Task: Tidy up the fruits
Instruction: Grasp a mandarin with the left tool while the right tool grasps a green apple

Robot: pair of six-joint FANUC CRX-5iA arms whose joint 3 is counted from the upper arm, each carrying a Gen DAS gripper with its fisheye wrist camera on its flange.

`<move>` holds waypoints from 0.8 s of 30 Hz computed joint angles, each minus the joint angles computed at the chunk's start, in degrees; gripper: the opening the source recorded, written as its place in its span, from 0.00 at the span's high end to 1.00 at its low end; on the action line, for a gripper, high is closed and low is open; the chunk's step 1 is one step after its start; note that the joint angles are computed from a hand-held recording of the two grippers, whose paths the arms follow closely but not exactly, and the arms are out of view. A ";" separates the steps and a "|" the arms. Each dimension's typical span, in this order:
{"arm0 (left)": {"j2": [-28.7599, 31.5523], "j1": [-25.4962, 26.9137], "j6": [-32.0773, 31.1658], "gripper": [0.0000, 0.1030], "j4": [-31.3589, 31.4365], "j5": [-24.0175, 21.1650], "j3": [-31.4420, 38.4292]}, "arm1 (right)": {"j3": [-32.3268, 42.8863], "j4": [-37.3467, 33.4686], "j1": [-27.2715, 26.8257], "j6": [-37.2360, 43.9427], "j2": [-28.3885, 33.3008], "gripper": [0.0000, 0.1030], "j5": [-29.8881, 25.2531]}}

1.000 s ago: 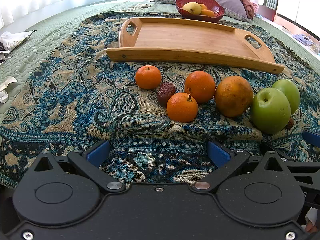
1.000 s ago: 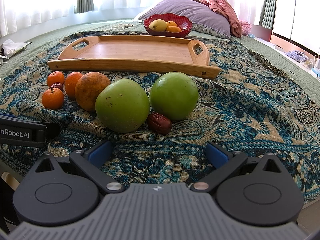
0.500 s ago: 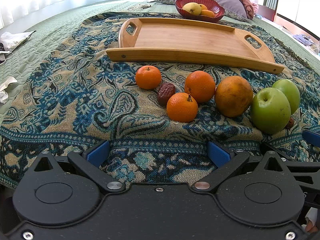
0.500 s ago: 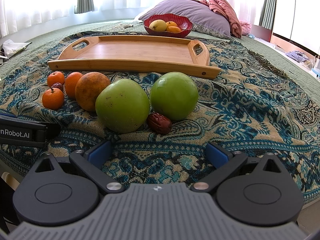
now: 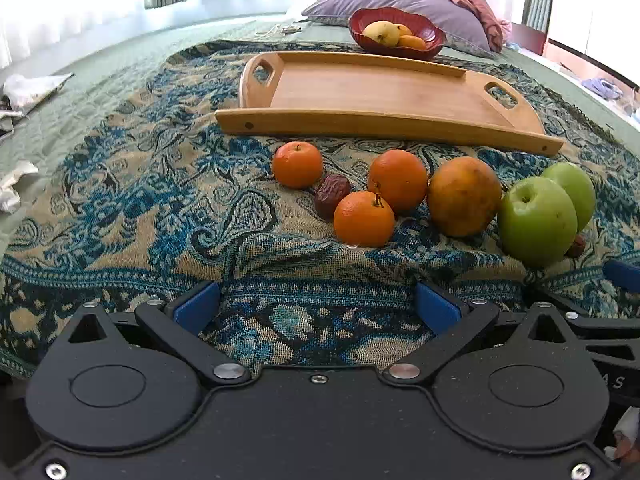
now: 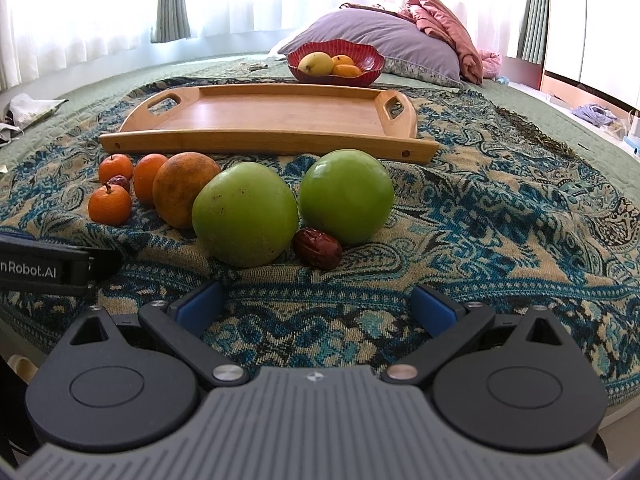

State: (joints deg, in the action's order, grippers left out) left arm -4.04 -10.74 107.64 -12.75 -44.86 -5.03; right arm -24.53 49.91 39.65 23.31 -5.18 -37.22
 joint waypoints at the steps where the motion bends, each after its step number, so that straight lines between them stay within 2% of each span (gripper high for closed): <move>1: 0.04 -0.22 0.48 0.00 -0.52 -0.11 0.19 | -0.29 0.27 -0.14 -0.09 -0.14 0.00 0.48; 5: -0.47 0.27 0.73 0.00 0.61 0.25 -0.14 | -0.18 -0.32 -0.02 0.84 -0.93 0.00 0.49; 8: -1.73 1.46 -1.03 0.04 3.15 2.30 -1.63 | -0.95 0.72 -0.16 0.23 -1.64 0.01 1.68; 15: -3.75 3.25 -2.08 0.15 6.48 8.59 -4.29 | -3.73 8.48 -1.18 -3.61 -3.42 0.09 7.28; 17: -3.54 3.14 -2.48 0.21 6.29 9.28 -4.03 | -3.95 11.23 -1.63 -5.02 -3.29 0.11 8.28; 19: -3.27 3.12 -4.09 0.33 6.79 10.10 -4.04 | -3.93 13.21 -2.17 -5.95 -2.99 0.16 9.20; 24: -2.48 3.21 -7.99 0.48 9.15 11.37 -4.51 | -3.45 15.40 -2.87 -6.25 -1.90 0.21 10.69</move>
